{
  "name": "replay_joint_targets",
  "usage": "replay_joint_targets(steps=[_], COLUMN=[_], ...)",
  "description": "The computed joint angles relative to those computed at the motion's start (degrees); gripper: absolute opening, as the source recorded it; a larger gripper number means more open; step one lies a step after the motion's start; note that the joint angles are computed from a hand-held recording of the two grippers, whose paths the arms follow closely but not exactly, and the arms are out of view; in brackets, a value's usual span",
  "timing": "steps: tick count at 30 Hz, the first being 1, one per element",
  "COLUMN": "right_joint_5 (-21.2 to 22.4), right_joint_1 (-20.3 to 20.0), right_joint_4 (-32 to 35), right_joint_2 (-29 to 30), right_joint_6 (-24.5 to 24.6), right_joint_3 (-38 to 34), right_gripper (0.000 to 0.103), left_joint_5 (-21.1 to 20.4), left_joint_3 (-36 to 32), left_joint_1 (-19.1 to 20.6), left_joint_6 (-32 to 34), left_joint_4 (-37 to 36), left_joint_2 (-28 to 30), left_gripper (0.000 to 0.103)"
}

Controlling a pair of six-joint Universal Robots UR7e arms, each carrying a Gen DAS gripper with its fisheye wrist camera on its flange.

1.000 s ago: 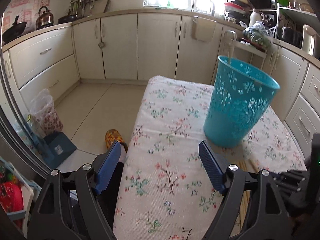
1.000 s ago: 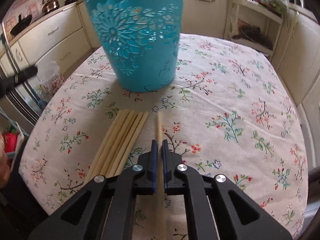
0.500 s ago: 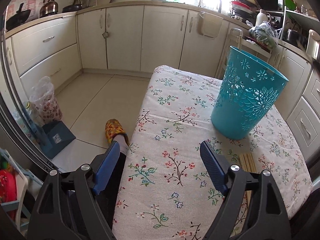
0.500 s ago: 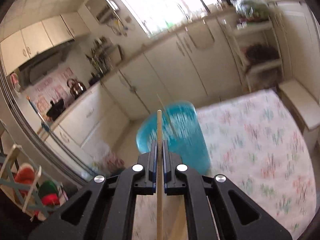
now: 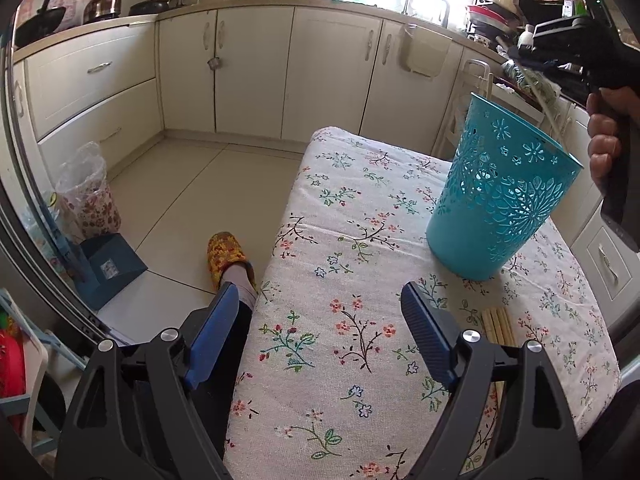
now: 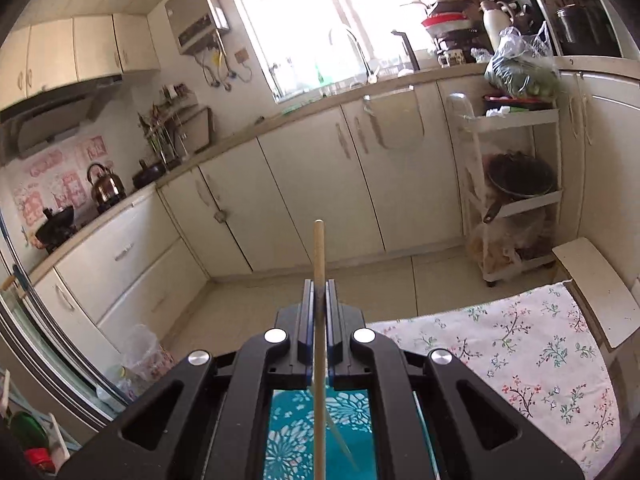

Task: Organize utensils
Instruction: 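Carry the chopstick with the right gripper over the basket and release it, then move both grippers back down to the chopstick bundle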

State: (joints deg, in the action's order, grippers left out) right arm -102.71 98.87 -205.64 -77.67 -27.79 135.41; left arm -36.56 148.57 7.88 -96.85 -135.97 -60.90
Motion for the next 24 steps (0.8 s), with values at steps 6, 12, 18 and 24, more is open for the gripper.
replay_joint_targets(steps=[6,12,18,24], right_joint_5=[-2.30,-0.54,4.11,5.32], right_joint_1=[-0.46,-1.29,-3.17,-12.90], right_joint_4=[1.56,5.40,6.32,16.61], right_joint_2=[0.57,-3.85,-16.63,-30.14], right_joint_6=[-1.64,-2.29,-3.87,-6.77], right_joint_3=[0.78,3.15,10.99,21.43], right_gripper=[0.006,0.006,0.007,0.007], left_joint_5=[-0.15,-0.33,-1.06,-2.56], left_joint_3=[0.19,-0.32,-1.19,-2.19], left_joint_1=[0.40,-0.38,-2.56,-5.18], left_joint_6=[0.87,-0.40,-1.92,-2.65], left_joint_4=[-1.68,0.86,4.35,6.56], left_joint_2=[0.32,-0.33,-0.79,-0.52], left_gripper=[0.079,0.080,0.083,0.083])
